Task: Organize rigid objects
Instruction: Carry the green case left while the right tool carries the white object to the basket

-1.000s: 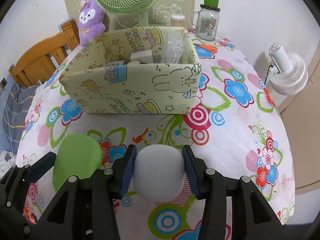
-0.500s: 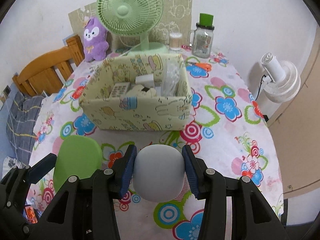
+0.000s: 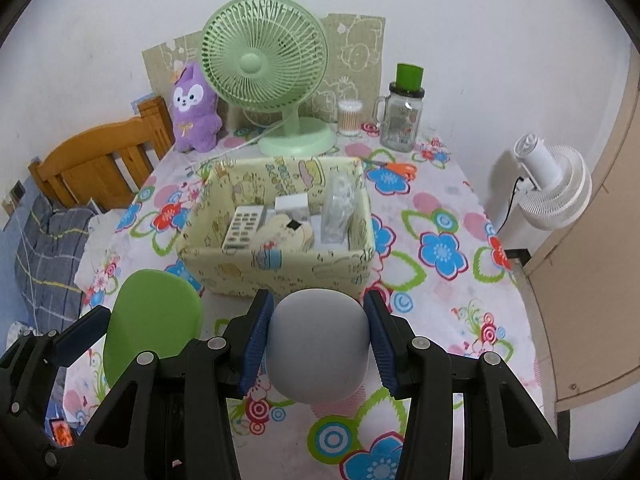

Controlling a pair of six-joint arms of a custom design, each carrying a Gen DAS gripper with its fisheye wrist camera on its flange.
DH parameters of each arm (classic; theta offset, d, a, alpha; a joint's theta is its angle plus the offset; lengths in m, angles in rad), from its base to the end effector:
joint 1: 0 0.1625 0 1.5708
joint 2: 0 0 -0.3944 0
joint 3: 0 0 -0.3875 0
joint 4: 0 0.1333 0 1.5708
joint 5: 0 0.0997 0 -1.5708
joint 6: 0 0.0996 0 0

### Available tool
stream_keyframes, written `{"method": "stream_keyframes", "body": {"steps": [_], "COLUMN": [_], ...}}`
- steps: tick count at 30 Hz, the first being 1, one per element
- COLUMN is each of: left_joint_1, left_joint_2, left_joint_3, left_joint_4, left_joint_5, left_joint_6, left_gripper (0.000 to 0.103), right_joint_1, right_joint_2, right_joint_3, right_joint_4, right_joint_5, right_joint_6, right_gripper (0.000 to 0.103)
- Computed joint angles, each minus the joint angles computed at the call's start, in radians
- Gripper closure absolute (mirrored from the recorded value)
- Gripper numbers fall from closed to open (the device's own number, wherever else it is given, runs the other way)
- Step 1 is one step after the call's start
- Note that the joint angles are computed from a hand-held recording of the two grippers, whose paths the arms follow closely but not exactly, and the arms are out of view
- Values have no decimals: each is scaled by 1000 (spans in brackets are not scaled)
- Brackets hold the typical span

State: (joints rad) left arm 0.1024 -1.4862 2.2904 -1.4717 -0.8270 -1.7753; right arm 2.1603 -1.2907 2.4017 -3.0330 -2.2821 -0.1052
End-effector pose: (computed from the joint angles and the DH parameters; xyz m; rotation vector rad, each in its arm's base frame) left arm -0.2842 -0.2310 0.1527 0.0727 2.1676 -0.8829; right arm 0.2794 -0.2950 0.1577 0.6844 -2.3663 0.6423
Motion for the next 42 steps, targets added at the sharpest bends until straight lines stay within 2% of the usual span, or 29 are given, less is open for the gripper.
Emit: {"method": "stream_keyframes", "body": {"steps": [11,27,35,42], "left_joint_1": [10,29,62,122], "left_joint_2": [15,21,21,23], "left_joint_3": [-94,-167,-179,-175], "left_joint_4": [94,166,156,97], "left_joint_5": [49,135,164,190], "left_joint_6": [15,3,23,83], "left_gripper": [26,26,26,26], "right_joint_1": [38,65,56,27], "right_joint_2": [-26,-9,25,76], "right_joint_3": [-71,-159,-198,-239], "right_joint_4": [64,68,59,53], "right_joint_5": [-6,-2,3,8], "right_joint_6": [31,-15,-42,-62], "right_gripper": [53,53,53,53]}}
